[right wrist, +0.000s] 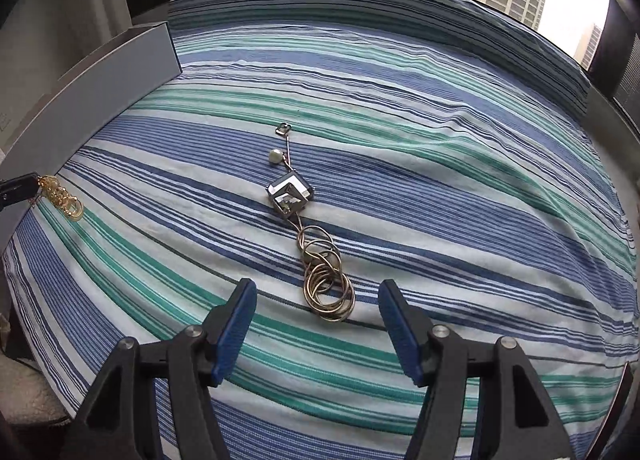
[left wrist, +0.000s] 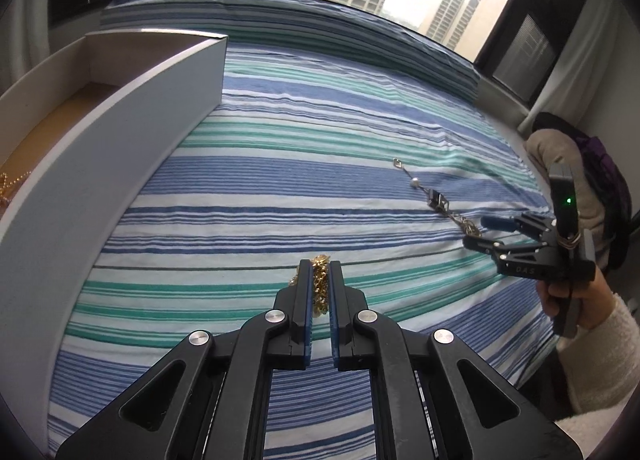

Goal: Organize jewelry

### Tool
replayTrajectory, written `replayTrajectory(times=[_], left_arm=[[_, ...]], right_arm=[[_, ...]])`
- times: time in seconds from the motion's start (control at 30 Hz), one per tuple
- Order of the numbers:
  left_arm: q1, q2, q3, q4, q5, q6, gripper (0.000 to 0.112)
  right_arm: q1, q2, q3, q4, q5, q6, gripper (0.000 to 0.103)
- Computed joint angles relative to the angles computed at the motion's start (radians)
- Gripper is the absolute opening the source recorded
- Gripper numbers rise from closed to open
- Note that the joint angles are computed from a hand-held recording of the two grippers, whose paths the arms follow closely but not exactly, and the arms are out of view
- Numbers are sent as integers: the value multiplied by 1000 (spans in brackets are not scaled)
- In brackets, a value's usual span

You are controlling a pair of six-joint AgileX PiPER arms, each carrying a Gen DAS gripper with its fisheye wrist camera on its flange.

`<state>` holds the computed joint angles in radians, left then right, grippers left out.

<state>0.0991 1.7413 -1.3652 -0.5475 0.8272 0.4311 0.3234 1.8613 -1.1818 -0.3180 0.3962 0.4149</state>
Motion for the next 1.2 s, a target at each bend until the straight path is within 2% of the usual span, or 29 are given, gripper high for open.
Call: replayTrajectory(times=[0.13, 0.17, 0.2, 0.23, 0.33, 0.5, 0.67, 0.87, 1.0, 1.2], left_arm=[[7, 5, 8, -4, 8, -2, 4], [7, 3, 9, -4, 10, -3, 4], [10, 2, 9, -6, 13, 0, 4], [13, 1, 8, -8, 16, 2, 4], [22, -9, -1, -11, 31, 1, 4], [42, -30, -29, -19, 65, 5, 4], [64, -62, -56, -29, 101, 5, 4], [110, -104, -84, -31, 159, 15, 4], [184, -127, -119, -45, 231, 14, 4], [360, -101, -312, -40, 378, -3, 4]], right_arm=[[-14, 57, -37, 39, -33, -34, 64], [-15, 52, -28, 7, -52, -10, 64], [-10, 50, -32, -28, -44, 14, 45], [-9, 49, -40, -22, -28, 9, 15], [-20, 30, -48, 59, 1, -35, 14], [-53, -128, 45, 275, -44, -180, 14], [-89, -240, 60, 466, -16, -323, 14], [-70, -319, 51, 495, 5, -322, 14], [-38, -343, 19, 516, 17, -332, 14], [35, -283, -185, 542, 97, -367, 14]])
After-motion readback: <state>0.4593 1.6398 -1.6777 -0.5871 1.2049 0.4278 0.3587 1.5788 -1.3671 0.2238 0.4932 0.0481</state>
